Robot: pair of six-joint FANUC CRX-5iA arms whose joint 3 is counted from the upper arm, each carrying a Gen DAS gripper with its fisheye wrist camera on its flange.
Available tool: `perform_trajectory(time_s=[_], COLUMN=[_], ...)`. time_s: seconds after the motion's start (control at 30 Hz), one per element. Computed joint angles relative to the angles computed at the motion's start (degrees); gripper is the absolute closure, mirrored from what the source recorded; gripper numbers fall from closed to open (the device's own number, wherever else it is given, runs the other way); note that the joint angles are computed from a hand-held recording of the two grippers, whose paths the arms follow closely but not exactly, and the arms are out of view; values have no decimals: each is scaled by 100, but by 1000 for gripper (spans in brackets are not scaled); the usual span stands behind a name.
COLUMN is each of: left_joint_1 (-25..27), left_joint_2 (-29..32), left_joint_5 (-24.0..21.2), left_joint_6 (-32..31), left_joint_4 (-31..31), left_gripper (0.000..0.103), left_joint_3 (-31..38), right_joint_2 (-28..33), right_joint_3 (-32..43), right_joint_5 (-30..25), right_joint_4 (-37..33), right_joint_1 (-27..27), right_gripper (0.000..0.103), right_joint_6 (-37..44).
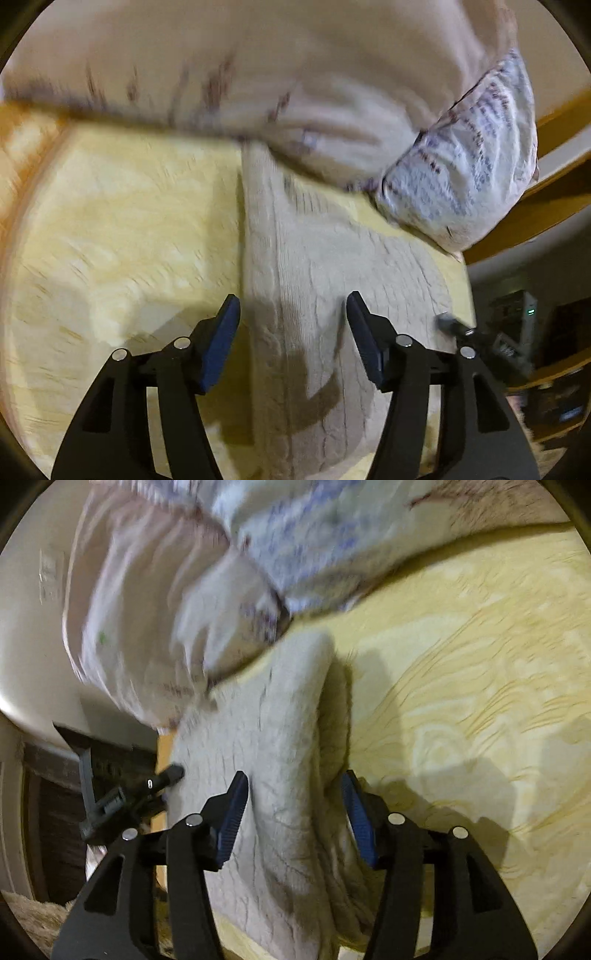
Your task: Fold small clothes
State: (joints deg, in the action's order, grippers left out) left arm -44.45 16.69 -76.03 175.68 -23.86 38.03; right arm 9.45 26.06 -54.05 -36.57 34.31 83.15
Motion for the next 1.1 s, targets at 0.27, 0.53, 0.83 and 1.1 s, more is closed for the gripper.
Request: perform_trajectory(time_s=[0.27,0.53,0.83,1.1], left_joint_1=[-348,383,9,-641], left_joint_2=[1173,1278,1301,1808], left_joint_5=[-916,-759,-1249,-2283], left_joint_6=[-2373,-2316,-2091,-2125], left_joint_4=[-665,620,-25,-366], left_gripper=[30,44,38,23], left_joint_3=[2177,1636,2104,2914], right_joint_2=[382,559,-400,-893], right_joint_3=[551,513,-820,-1706], right_joint_5=[-16,105,1048,1070], right_joint_4=[909,1949,3246,3736], right_joint_1=[412,651,1204,1779], right_gripper=[87,91,66,69], right_joint_6=[-323,-1105,-1240,-1024])
